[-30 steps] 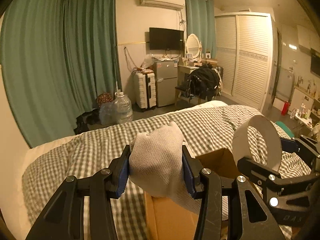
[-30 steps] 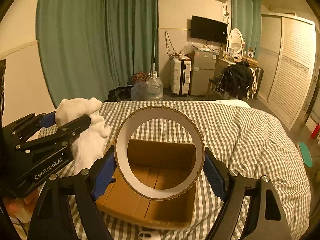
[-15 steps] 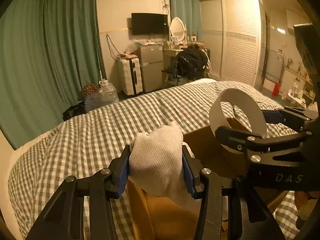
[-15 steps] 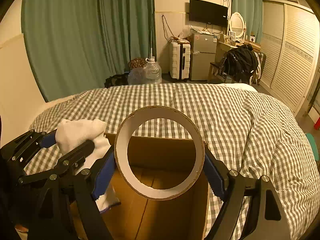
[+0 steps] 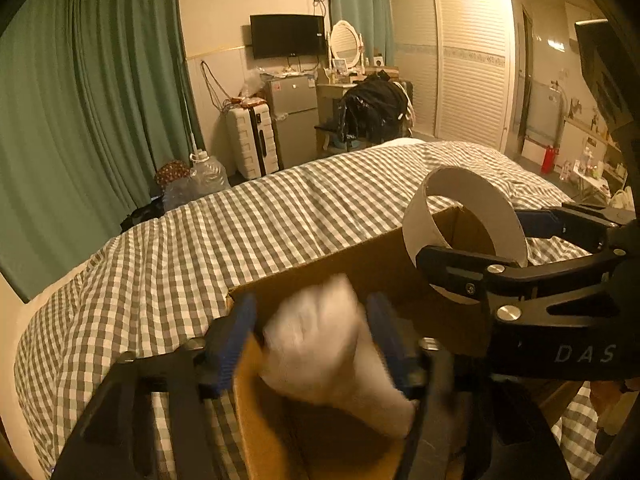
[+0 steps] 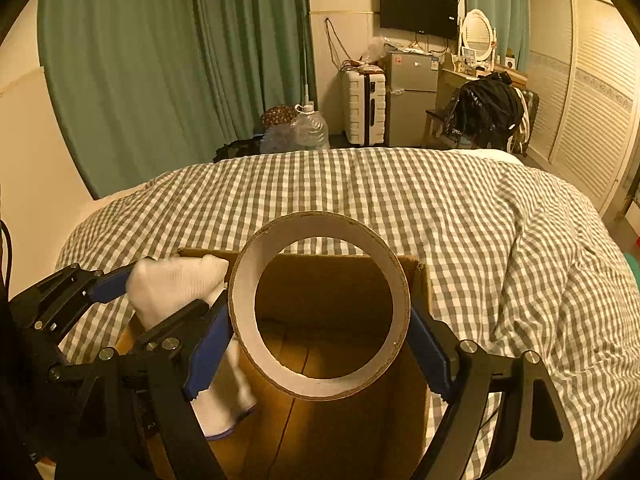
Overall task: Organize objects
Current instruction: 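Carry the sock and tape roll into the box and open both tools, then grasp the blue tissue pack with the left tool while the right tool grasps the black square object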
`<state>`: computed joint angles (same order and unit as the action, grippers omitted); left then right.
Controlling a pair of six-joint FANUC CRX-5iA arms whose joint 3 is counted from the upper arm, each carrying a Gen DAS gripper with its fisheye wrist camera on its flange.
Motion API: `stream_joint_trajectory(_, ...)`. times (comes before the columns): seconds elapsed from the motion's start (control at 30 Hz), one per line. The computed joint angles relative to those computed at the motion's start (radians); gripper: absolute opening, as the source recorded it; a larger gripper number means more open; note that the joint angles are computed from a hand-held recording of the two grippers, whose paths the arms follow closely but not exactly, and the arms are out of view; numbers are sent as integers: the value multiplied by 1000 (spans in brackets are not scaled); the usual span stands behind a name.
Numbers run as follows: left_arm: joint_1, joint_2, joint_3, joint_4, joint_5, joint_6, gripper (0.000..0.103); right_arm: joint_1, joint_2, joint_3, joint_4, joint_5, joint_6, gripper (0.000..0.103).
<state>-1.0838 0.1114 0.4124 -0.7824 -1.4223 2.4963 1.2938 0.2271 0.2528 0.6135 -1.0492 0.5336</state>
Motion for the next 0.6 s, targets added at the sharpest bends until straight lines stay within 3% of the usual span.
stream_joint_trajectory(0.07,-16,0,3,-26,-11,15,91,-1,-10,-9,-2,16,-10,83)
stream_joint_trajectory(0.17,-28,-4,-1,-42,-14,23,97,7,-38,-53,49,47,-65,94)
stream_joint_trajectory(0.3,-41,3,13,-43,-32,25,98,22,-70,-82,91,62,-102,96)
stream_joint_trajectory(0.43,-65,2,35,-52,-57,36,98,61,-104,-91,142,-5,-120,96)
stream_joint_trajectory(0.6,-139,11,112,-105,-146,56,98,120,-157,-105,216,-100,-180,96)
